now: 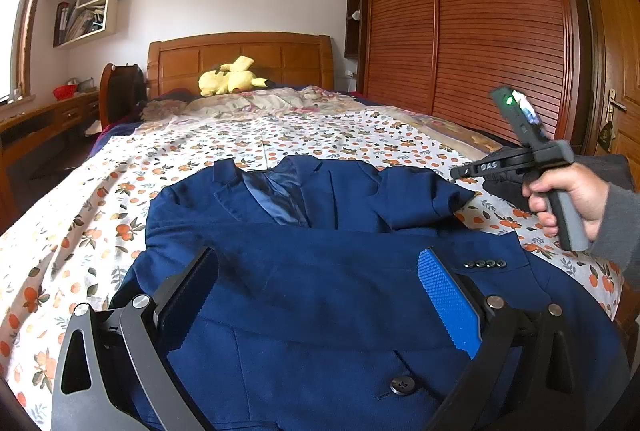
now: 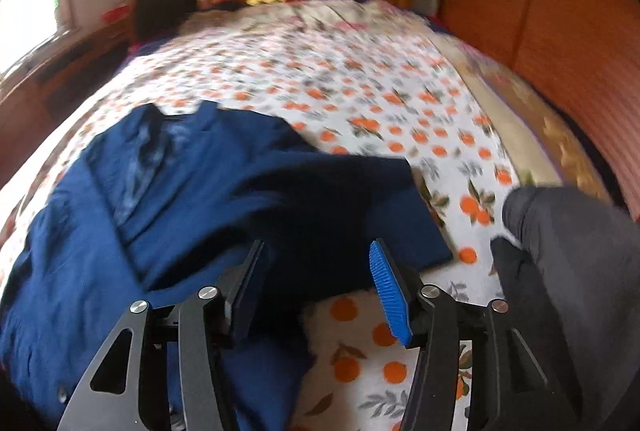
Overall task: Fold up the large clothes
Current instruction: 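Fold the held sleeve across the jacket front with the right gripper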
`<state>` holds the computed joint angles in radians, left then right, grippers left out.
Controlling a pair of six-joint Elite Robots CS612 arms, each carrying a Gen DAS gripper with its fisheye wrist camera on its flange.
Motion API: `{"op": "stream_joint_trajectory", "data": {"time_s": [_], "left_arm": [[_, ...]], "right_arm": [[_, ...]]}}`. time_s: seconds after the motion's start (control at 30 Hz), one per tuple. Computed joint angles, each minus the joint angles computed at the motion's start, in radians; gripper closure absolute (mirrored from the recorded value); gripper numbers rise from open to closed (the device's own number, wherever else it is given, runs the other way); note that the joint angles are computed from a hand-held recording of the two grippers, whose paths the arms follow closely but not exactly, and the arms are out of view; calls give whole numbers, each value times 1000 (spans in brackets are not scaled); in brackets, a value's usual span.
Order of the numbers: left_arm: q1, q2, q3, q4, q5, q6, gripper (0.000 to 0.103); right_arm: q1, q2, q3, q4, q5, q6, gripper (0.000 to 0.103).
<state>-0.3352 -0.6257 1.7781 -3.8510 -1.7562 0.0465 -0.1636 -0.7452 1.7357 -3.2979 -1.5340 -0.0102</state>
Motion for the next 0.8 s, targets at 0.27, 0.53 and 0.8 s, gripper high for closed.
{"op": "stream_joint_trajectory", "data": {"time_s": [0.27,0.53,0.8], "left_arm": [[-2,2,-1,7,7,5,3],[-6,1,5,8,27,20,3],[0,-13,34,5,65,24,3]], "right_arm": [[-23,52,-39,73,-35,115,48],[-38,64,-70,146,-45,172,48],[-38,83,-103,175,-16,109,99]]}}
